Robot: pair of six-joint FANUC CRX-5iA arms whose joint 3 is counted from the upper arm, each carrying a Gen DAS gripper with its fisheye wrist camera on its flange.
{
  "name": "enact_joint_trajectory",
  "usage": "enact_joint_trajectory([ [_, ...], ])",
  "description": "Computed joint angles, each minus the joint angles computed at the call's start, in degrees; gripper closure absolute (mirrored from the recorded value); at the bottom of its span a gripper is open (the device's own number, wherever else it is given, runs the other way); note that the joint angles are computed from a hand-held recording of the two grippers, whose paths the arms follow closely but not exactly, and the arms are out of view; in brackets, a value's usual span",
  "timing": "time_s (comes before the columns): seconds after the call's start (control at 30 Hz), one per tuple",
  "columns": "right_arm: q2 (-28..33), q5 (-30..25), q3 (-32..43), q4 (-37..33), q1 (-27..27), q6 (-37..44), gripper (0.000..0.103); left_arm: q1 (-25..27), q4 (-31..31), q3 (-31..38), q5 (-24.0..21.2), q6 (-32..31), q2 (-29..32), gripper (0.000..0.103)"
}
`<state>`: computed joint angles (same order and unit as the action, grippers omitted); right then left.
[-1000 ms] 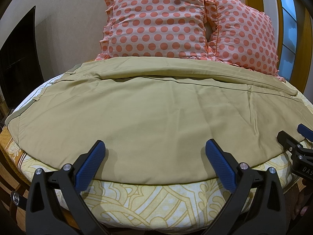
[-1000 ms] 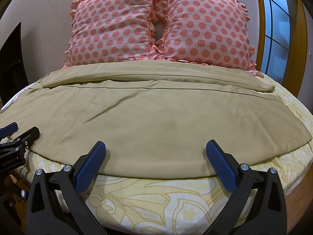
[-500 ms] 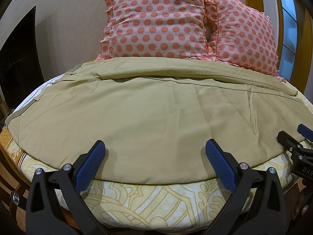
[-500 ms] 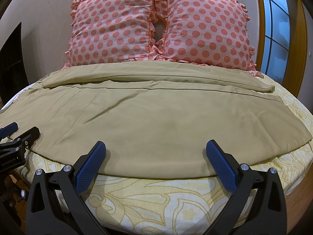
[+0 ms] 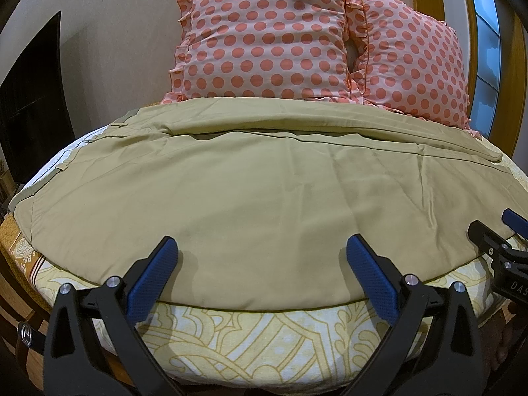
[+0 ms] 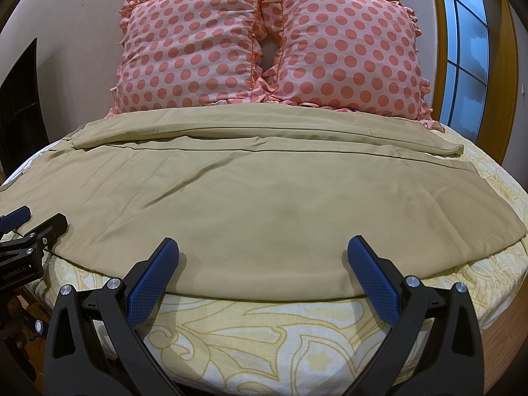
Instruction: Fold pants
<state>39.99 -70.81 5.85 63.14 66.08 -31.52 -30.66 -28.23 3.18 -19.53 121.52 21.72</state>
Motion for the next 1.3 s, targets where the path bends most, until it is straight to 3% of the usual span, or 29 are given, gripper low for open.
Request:
enact_joint_trajectory([
  [0.5,-2.4,4.0,-2.7,0.0,-0.5,1.7,0.001,0.0,1.3,0.3,-0.2,-1.6,0.2,0.002],
  [0.63,-7.0,7.0,-5.4,-3.1,-1.8,2.9,0.001,1.7,9.4,-0.3,-1.7,-10.8,0.0,0.002],
  [0.73,-11.3,2.5,-8.3,-1.9,-3.9,0.5,0.001,3.2,10.3,0.0,-1.5,-10.1,-1.0,0.002],
  [0.8,-14.0,0.5,-8.8,-3.6,-7.6,1.3,0.001,4.3,11.5,1.1,-0.9,-8.9,-0.9,0.002],
  [0.87,-15.0,-0.4,-7.5,-6.8,-12.7,3.0,0.001,6.0,16.5,2.7,-0.8,-10.5,0.2,0.002],
  [0.97,-14.9,1.6,-3.8,-14.5,-21.0,4.8,0.003,8.0,27.5,3.5,0.7,-18.2,2.1,0.002],
  [1.03,-13.6,4.4,-0.1,-21.0,-27.0,5.7,0.024,8.5,29.2,6.7,-1.2,-19.6,4.0,0.002],
  [1.1,-11.3,6.4,3.8,-25.5,-31.5,6.2,0.030,8.3,27.5,9.8,-2.4,-18.7,5.4,0.002],
  [1.17,-7.6,3.7,9.4,-28.1,-33.9,7.9,0.030,8.1,26.3,11.7,-3.0,-18.0,6.4,0.002],
  [1.3,4.1,-9.5,27.3,-35.2,-37.3,18.2,0.030,7.9,25.8,14.6,-4.4,-18.6,8.4,0.002],
])
